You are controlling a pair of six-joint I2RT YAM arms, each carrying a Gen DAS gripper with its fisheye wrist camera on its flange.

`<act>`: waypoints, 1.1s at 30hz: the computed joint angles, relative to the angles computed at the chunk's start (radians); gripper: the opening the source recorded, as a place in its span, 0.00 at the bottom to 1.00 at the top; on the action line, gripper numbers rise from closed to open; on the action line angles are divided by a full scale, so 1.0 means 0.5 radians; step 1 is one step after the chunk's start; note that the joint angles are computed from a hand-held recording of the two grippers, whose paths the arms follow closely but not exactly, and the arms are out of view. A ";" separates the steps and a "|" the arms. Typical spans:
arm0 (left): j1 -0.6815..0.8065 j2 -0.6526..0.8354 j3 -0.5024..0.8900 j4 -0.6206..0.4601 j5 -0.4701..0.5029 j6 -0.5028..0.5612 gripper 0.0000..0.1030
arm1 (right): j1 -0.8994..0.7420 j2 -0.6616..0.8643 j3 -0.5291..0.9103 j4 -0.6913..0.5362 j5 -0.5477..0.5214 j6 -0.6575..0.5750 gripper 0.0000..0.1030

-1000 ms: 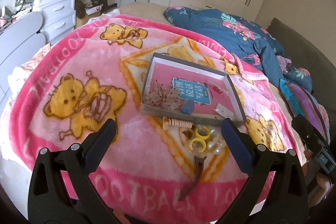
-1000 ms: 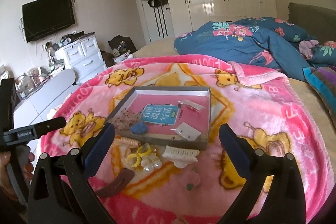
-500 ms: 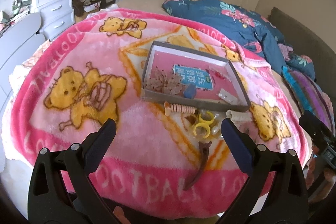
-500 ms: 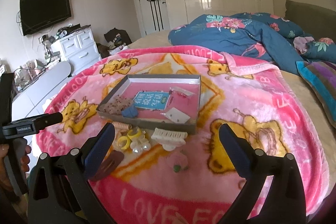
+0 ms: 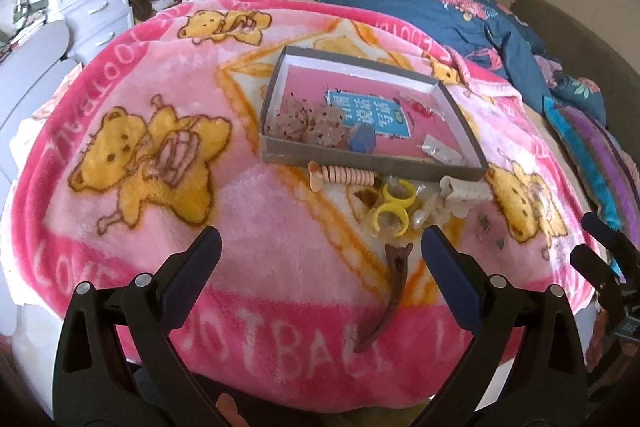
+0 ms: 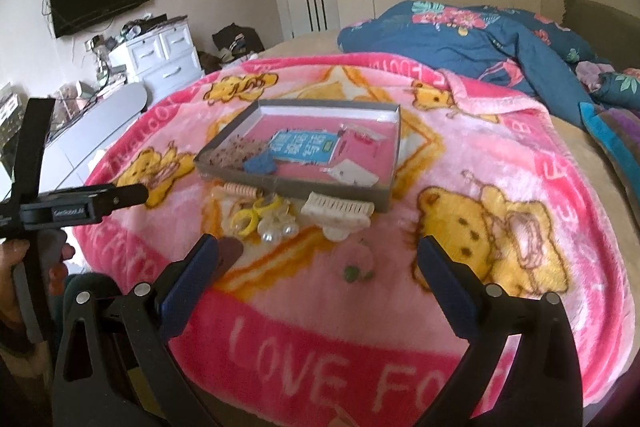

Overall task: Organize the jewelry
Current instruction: 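Withdraw both open tools from the box toward the remaining accessories, then grasp the bagged yellow rings with the left tool while the right tool grasps the white claw clip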

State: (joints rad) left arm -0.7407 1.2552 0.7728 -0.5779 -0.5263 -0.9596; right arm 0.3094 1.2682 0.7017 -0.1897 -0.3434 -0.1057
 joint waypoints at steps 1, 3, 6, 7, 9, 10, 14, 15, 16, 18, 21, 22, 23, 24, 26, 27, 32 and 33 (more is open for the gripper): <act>-0.001 0.012 -0.004 0.009 0.007 0.004 0.91 | 0.004 0.003 -0.009 -0.005 -0.002 -0.009 0.96; 0.010 0.043 -0.011 0.032 0.028 0.023 0.91 | 0.011 0.003 -0.033 -0.010 -0.009 -0.028 0.96; 0.032 0.071 -0.042 0.089 0.075 0.057 0.91 | 0.015 0.026 -0.051 -0.018 -0.041 -0.040 0.96; 0.042 0.089 -0.046 0.097 0.091 0.063 0.91 | 0.013 0.041 -0.052 -0.020 -0.052 -0.036 0.96; 0.054 0.122 -0.058 0.132 0.116 0.086 0.91 | 0.010 0.076 -0.048 -0.022 -0.079 -0.024 0.96; 0.056 0.143 -0.062 0.147 0.120 0.094 0.91 | 0.006 0.092 -0.045 -0.024 -0.102 -0.021 0.96; 0.076 0.211 -0.079 0.218 0.162 0.138 0.91 | -0.015 0.175 -0.020 -0.019 -0.211 -0.004 0.96; 0.083 0.232 -0.080 0.235 0.171 0.147 0.91 | -0.015 0.201 -0.005 -0.021 -0.225 0.006 0.96; 0.091 0.243 -0.085 0.255 0.185 0.161 0.91 | -0.020 0.231 0.009 -0.019 -0.243 0.011 0.96; 0.118 0.271 -0.094 0.303 0.231 0.193 0.87 | -0.023 0.281 0.040 -0.021 -0.263 0.024 0.95; 0.149 0.289 -0.108 0.368 0.285 0.232 0.80 | -0.015 0.361 0.107 -0.053 -0.319 0.015 0.84; 0.167 0.298 -0.114 0.399 0.321 0.247 0.79 | -0.008 0.383 0.127 -0.049 -0.311 0.021 0.83; 0.180 0.306 -0.122 0.431 0.352 0.258 0.79 | -0.008 0.408 0.146 -0.036 -0.312 0.029 0.83; 0.197 0.318 -0.125 0.466 0.391 0.274 0.78 | -0.007 0.439 0.177 -0.041 -0.311 0.032 0.83; 0.205 0.355 -0.103 0.490 0.407 0.301 0.78 | -0.010 0.507 0.237 -0.041 -0.289 0.048 0.82; 0.210 0.383 -0.082 0.505 0.412 0.328 0.74 | -0.017 0.557 0.276 -0.039 -0.281 0.060 0.82; 0.257 0.561 0.056 0.541 0.477 0.458 0.68 | -0.013 0.794 0.461 -0.048 -0.160 0.167 0.82; 0.262 0.610 0.095 0.542 0.486 0.500 0.67 | -0.017 0.824 0.482 -0.043 -0.167 0.180 0.82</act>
State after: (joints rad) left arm -0.6095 1.5601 0.8201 -0.3068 -0.2832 -0.7098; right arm 0.3011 1.6801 0.9429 -0.2113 -0.4271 -0.0157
